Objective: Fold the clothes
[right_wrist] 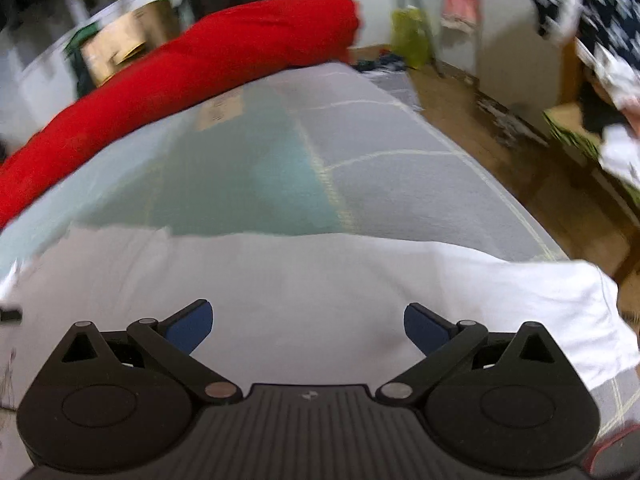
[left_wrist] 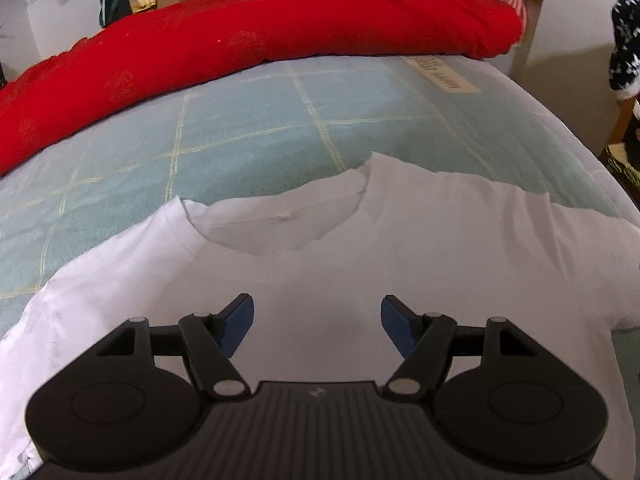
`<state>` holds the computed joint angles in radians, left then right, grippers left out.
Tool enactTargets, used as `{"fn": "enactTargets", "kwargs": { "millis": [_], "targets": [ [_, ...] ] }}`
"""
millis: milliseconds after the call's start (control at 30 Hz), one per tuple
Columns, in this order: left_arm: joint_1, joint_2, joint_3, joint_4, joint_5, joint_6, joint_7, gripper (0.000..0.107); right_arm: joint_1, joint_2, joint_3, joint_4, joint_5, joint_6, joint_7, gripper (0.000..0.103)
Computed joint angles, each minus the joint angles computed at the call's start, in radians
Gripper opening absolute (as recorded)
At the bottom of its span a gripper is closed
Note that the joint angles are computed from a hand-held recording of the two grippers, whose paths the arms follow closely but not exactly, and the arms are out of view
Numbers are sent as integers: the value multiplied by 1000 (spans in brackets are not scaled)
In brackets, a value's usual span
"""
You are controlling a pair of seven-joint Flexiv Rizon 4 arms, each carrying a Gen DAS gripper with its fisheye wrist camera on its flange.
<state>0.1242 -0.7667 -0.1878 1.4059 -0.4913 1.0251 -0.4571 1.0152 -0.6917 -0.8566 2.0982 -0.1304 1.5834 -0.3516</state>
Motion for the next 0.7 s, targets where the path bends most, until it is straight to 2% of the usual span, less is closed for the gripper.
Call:
{"fn": "enactTargets", "kwargs": {
  "millis": [133, 267, 333, 400, 533, 700],
  "targets": [
    [-8, -4, 27, -6, 26, -22, -23, 72, -25, 21, 60, -3, -42, -83, -7, 103],
    [22, 24, 3, 35, 10, 9, 11, 72, -10, 69, 48, 5, -123, -185, 6, 103],
    [39, 46, -10, 69, -6, 30, 44, 72, 12, 77, 24, -2, -163, -182, 24, 103],
    [56, 65, -21, 100, -23, 41, 82, 72, -12, 65, 45, -32, -192, -124, 28, 103],
    [72, 80, -17, 132, -39, 39, 133, 72, -129, 19, 179, -152, -240, -100, 28, 103],
    [96, 80, -6, 156, -45, 22, 207, 74, -187, 30, 285, -193, -315, -173, 17, 103]
  ]
}}
